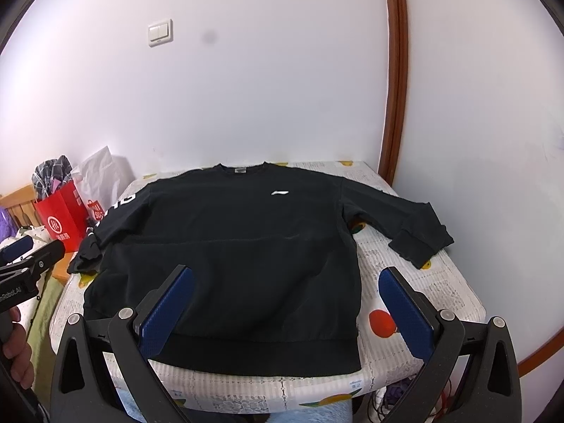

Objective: Fold small clothes
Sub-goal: 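Grasp the cuff of the lettered sleeve with the left tool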

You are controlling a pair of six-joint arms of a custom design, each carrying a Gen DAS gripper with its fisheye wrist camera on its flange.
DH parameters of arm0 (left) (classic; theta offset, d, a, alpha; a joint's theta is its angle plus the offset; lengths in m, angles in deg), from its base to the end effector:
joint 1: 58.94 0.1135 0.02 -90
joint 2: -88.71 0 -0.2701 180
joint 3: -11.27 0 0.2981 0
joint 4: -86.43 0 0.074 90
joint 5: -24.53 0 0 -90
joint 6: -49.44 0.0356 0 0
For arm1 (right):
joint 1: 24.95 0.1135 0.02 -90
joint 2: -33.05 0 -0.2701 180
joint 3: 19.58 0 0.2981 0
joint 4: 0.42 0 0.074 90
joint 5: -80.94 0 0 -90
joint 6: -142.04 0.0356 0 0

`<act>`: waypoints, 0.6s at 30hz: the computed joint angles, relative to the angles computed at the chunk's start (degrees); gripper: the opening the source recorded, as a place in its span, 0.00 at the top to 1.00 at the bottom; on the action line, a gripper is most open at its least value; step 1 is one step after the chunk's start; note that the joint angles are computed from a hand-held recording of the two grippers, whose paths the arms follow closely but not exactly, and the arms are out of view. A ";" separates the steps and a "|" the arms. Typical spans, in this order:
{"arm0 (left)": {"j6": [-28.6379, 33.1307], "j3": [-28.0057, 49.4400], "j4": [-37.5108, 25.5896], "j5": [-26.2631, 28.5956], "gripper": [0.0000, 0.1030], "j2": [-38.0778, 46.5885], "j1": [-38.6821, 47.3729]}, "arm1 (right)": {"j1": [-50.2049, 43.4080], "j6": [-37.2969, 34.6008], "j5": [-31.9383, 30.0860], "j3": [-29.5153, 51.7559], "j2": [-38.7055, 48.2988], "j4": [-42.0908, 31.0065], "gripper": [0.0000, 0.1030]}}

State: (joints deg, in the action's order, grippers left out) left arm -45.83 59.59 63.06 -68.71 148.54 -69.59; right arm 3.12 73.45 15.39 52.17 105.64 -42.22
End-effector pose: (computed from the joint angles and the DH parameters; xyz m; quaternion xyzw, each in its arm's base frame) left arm 0.2620 -0.0472 0.2249 0.0285 0.8858 -0.0392 0.4615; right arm 0.2853 0.1355 0.2948 0.0329 0.8985 -0.0119 0.4377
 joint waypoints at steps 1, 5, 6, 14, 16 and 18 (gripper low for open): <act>0.13 -0.18 0.58 -0.02 0.00 0.18 0.23 | -0.30 0.20 -0.61 -0.19 -0.07 0.36 0.00; 1.99 -1.67 4.87 1.72 0.00 1.36 1.75 | -1.46 0.54 -2.46 -1.51 0.53 2.76 0.00; 2.42 -1.94 6.04 2.66 0.00 2.06 2.29 | -1.71 0.47 -2.64 -1.72 0.92 3.19 0.00; 5.31 1.54 11.31 5.94 0.00 16.37 7.67 | -3.82 -2.46 -6.08 -0.89 9.83 6.59 0.00; 5.07 2.34 13.55 7.09 0.00 20.32 10.13 | -4.27 -2.95 -7.29 -0.22 12.34 7.74 0.00; 5.06 3.12 15.87 8.73 0.00 24.17 12.90 | -4.17 -4.20 -7.25 -0.07 14.81 10.20 0.01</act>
